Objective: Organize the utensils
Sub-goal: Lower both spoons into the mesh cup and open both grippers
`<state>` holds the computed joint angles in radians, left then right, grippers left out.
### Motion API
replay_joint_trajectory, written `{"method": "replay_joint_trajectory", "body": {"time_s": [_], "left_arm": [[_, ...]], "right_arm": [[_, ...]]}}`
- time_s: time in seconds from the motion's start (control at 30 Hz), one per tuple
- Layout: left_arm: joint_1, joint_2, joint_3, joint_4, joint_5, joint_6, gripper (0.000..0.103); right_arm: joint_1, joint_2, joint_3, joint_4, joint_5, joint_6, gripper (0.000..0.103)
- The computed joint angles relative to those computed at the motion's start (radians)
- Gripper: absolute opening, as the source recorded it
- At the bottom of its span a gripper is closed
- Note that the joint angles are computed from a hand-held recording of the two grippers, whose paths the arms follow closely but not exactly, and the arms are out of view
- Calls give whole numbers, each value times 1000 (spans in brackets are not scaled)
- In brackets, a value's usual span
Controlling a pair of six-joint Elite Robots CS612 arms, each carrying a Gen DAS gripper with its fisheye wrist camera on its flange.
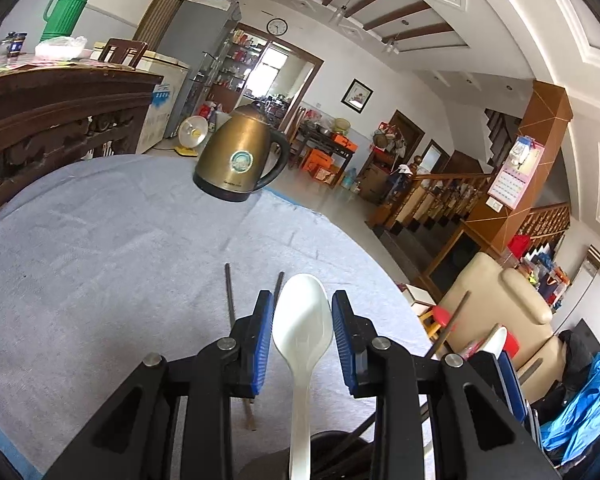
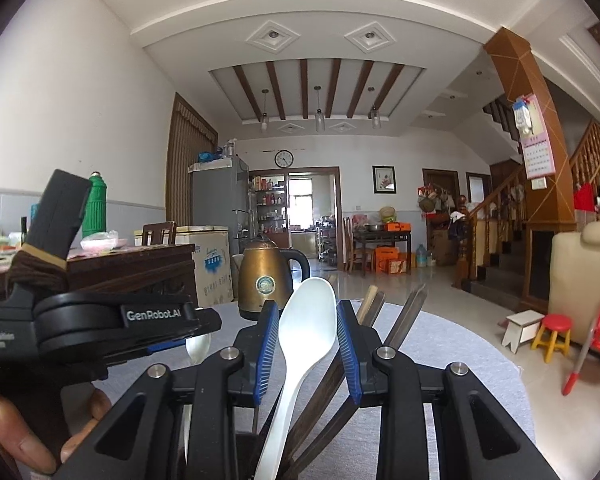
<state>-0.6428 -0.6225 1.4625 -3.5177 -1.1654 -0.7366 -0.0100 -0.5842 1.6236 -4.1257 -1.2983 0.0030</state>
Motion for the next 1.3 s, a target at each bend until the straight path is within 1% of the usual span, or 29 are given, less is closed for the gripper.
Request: {"method": "replay_joint_trajectory", "body": {"time_s": [0.33,0.73,1.1,1.3], "left_arm": [[-2,-4,18,4,0,-5,31],[-8,-16,46,-14,-14,22,31],[-18,-31,80,-34,-30,55,31],[-23,-41,100,-34,-32,57,31]], "right_arm": [[-1,3,34,-21,15,-98,32],[-14,-10,85,-49,45,-141,32],[-23,-19,116,-64,55,-169,32],[-26,-24,125,-54,61,-176,33]]}}
